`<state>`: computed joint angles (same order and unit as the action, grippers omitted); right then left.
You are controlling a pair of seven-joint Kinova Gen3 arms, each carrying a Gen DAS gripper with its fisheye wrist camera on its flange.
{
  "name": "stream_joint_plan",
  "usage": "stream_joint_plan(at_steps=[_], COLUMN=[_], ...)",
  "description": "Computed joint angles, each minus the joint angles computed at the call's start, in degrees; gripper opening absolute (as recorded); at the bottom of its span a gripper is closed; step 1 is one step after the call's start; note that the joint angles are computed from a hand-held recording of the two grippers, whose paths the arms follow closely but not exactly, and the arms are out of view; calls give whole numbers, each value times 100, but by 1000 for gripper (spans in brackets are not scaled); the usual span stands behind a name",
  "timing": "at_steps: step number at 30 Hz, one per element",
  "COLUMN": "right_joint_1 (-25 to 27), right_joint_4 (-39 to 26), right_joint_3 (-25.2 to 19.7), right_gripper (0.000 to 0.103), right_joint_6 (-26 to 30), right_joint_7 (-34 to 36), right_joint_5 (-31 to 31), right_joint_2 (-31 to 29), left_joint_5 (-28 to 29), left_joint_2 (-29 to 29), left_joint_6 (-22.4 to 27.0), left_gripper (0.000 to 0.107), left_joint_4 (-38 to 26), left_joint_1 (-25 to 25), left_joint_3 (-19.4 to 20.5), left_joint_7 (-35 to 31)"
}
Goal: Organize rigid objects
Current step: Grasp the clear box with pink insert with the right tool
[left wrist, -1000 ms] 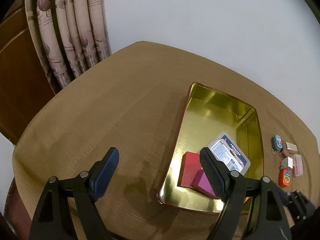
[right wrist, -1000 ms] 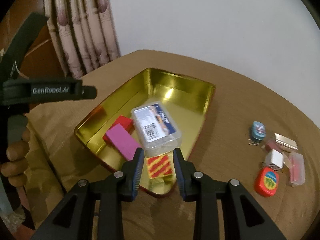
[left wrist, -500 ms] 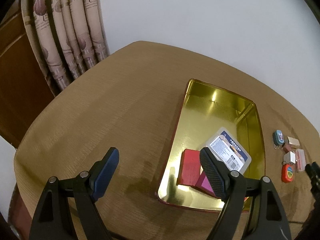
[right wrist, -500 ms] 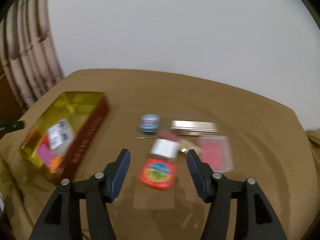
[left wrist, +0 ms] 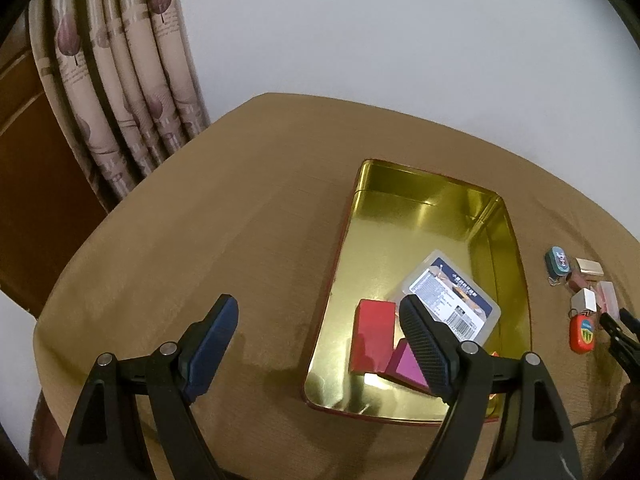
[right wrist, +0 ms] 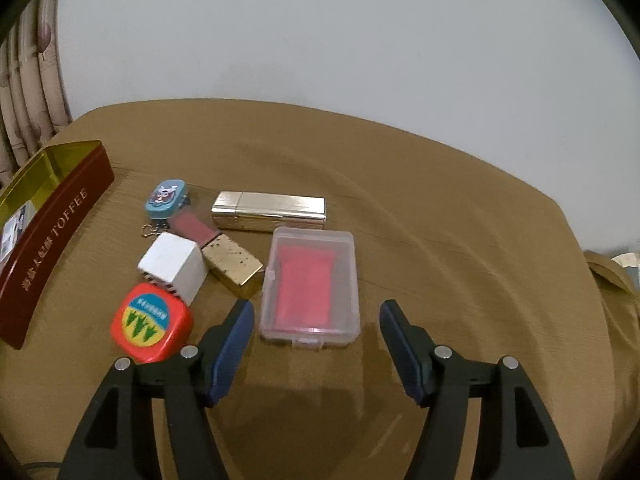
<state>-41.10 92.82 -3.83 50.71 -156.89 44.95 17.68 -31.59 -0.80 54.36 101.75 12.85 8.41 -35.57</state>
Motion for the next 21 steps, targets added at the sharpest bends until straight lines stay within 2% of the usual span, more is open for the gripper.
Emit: stream_joint_plan(at_steps=[5, 9, 11, 12, 15, 21], right_joint_1=[263, 293, 261, 229, 183, 141], right_joint_4=[9, -171, -195, -169, -26, 480], right_joint_3=[105, 167, 192, 218, 256, 209], right_gripper=[67, 67, 61, 58, 57, 57], right_joint_6=[-404, -390, -428, -444, -509, -433], right_joint_7=[-24, 122, 129, 89, -48, -514], right_joint_5=[-319, -366, -383, -354, -296, -85], right_joint_2=[84, 227, 228, 216, 145, -179], left_joint_5=[-194, -274, -361, -392, -493, -232], left_joint_2=[48, 127, 158, 174, 221, 361], left_joint_6=[43, 102, 126, 139, 166, 88], left_gripper=[80, 80, 80, 80, 80, 80], left_joint_4=[6, -22, -23, -28, -45, -214], left_joint_1=[85, 188, 267, 314, 466, 771], left_joint_3=[62, 91, 115, 132, 179, 273], left_joint_7=[93, 66, 124, 109, 145, -98])
